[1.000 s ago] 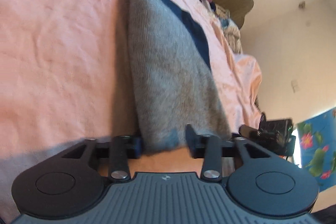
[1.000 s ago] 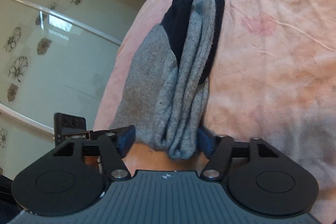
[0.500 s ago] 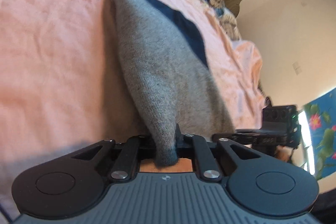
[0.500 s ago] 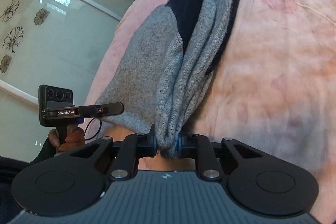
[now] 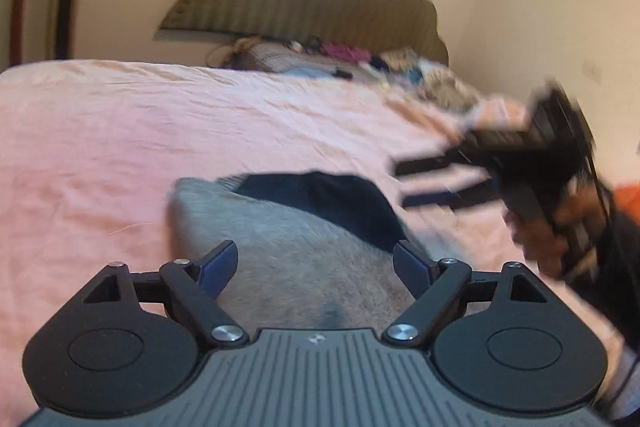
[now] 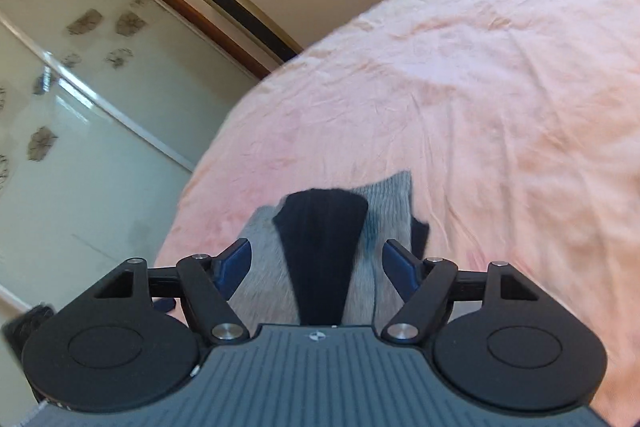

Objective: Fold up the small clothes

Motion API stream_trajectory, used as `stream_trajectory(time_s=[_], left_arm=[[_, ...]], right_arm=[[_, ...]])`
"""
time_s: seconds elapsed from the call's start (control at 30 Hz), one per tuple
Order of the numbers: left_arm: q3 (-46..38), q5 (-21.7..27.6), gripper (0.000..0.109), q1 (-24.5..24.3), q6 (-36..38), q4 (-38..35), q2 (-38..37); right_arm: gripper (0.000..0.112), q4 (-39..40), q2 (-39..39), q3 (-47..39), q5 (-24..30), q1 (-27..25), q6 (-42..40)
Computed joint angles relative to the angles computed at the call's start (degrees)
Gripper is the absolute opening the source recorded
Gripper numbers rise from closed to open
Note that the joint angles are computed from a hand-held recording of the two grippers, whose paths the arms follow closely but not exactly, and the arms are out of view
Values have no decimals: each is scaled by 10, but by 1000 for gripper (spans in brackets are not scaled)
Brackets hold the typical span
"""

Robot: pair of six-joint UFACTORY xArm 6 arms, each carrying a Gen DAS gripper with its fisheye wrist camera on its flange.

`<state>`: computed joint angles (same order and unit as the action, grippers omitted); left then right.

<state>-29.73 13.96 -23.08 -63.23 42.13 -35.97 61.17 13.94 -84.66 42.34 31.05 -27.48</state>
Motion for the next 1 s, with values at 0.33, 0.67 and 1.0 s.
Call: stream_trajectory(time_s=[0.33,0.67,1.0], left_arm=[[-35,104,92,-65,-70,182,74],[-43,108,97,-71,-77,184,83],[-40,108,97,-73,-76,178,76]], right_arm=[[10,-4,71,-28,-23,12,-29],[96,-36,2,-9,-151,90,-70],[75,-213,103,-58,-176,96,-20]])
